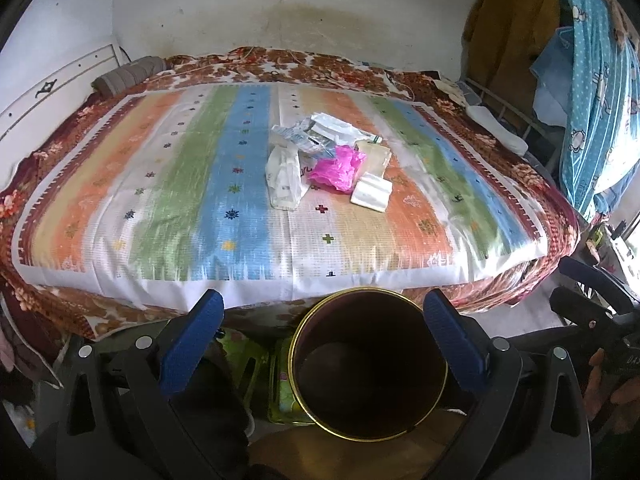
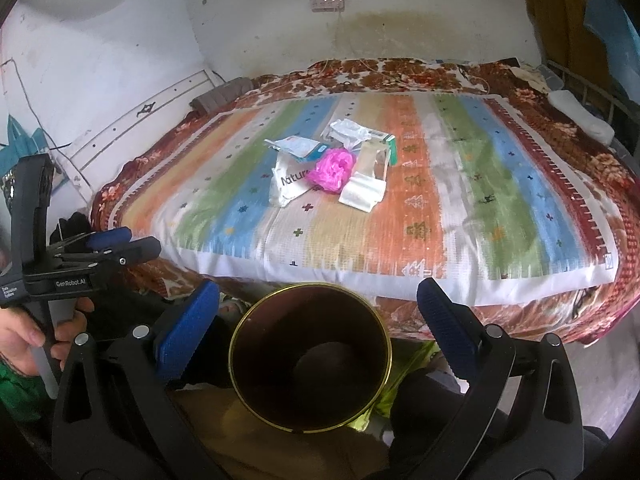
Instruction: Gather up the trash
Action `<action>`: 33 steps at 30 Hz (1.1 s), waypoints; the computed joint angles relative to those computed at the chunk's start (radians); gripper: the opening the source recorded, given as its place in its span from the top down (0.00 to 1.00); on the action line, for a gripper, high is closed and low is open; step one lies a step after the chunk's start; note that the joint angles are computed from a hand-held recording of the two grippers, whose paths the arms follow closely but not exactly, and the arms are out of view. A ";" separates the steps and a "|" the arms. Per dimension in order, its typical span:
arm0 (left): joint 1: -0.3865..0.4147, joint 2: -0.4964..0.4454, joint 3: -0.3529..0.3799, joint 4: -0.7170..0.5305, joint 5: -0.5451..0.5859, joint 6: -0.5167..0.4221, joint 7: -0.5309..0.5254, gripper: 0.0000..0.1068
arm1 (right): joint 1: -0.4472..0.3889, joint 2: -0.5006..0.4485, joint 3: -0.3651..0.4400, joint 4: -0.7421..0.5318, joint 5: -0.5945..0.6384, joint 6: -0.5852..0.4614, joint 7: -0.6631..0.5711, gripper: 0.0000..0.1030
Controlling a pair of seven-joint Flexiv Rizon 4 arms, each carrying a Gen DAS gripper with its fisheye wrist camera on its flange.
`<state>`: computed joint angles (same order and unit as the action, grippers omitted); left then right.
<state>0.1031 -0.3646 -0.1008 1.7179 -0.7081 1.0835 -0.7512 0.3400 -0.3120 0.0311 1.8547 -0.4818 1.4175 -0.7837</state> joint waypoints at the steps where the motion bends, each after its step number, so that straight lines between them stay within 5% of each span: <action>1: 0.000 0.000 0.001 -0.001 0.001 -0.003 -0.005 0.09 | -0.002 0.000 0.004 0.000 0.003 -0.003 -0.006 0.08; 33: 0.006 -0.005 -0.009 -0.002 -0.036 -0.003 0.011 0.09 | 0.000 -0.015 0.024 -0.031 0.029 -0.060 -0.070 0.08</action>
